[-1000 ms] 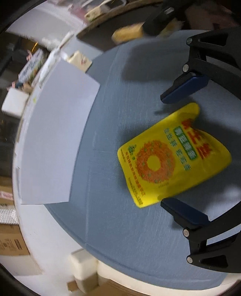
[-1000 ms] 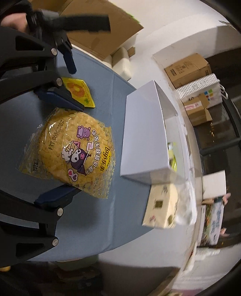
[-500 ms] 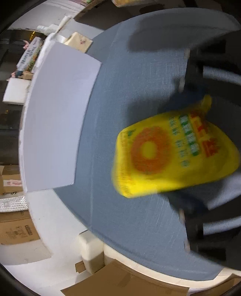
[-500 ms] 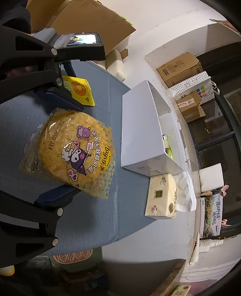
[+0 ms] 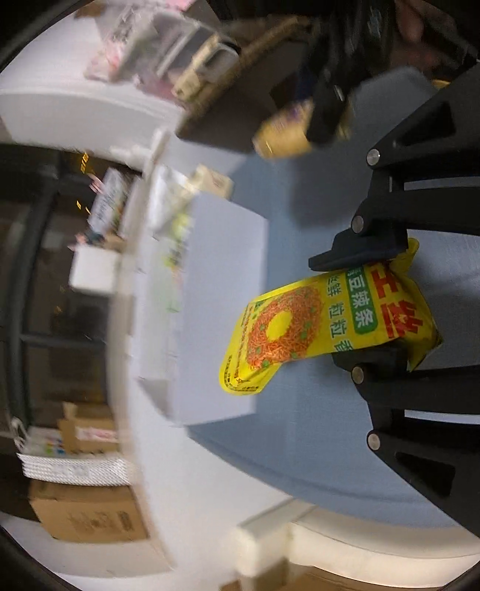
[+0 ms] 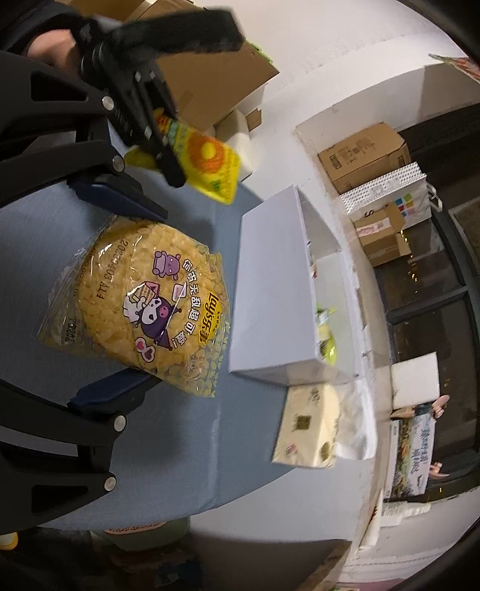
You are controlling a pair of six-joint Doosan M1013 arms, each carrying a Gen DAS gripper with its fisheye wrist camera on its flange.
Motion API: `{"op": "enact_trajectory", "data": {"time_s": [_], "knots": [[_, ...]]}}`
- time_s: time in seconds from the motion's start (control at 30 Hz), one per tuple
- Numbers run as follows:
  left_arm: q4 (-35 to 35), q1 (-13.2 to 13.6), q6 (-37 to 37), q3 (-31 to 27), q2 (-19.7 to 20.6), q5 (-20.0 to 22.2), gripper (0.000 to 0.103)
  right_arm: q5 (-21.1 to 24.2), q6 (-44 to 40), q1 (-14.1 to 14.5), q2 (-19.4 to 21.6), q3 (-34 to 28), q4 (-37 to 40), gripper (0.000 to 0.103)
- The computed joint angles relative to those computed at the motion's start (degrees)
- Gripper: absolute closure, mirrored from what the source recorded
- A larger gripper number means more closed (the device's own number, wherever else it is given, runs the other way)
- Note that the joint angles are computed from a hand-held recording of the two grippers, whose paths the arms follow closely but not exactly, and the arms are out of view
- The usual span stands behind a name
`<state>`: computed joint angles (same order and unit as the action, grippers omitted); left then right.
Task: Organize snacks
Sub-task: 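Drop the yellow bag into the box with the left gripper while the right drops the Lay's pack in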
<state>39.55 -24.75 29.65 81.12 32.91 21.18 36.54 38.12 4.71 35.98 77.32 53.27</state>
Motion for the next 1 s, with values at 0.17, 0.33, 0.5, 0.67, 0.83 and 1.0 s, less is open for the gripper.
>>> {"op": "enact_trajectory", "data": {"time_s": [0.17, 0.33, 0.5, 0.67, 0.83, 1.0], "knots": [[-6.95, 2.04, 13.32, -2.93, -0.60, -3.48, 0.067, -0.95, -1.09, 0.55, 0.30, -2.67, 2.67, 0.023], [-23.40, 5.00, 33.42, -10.89, 2.50, -3.60, 0.067, -0.99, 1.22, 1.15, 2.26, -8.96, 1.90, 0.023], [-37.83, 7.81, 47.41, -22.47, 8.94, 1.93, 0.067, 1.90, 8.98, 2.01, 7.78, -20.82, -4.19, 0.023], [-37.31, 8.82, 49.67, -33.57, 15.31, 8.37, 0.067, 5.20, 16.97, 3.06, 14.54, -33.63, -13.50, 0.023], [-36.72, 9.29, 49.98, -40.34, 19.42, 12.63, 0.066, 6.93, 22.73, 3.48, 19.39, -42.60, -19.39, 0.023], [-30.39, 9.12, 44.04, -41.30, 20.28, 14.68, 0.000, 12.81, 28.67, 3.80, 23.75, -50.89, -25.34, 0.000]]}}
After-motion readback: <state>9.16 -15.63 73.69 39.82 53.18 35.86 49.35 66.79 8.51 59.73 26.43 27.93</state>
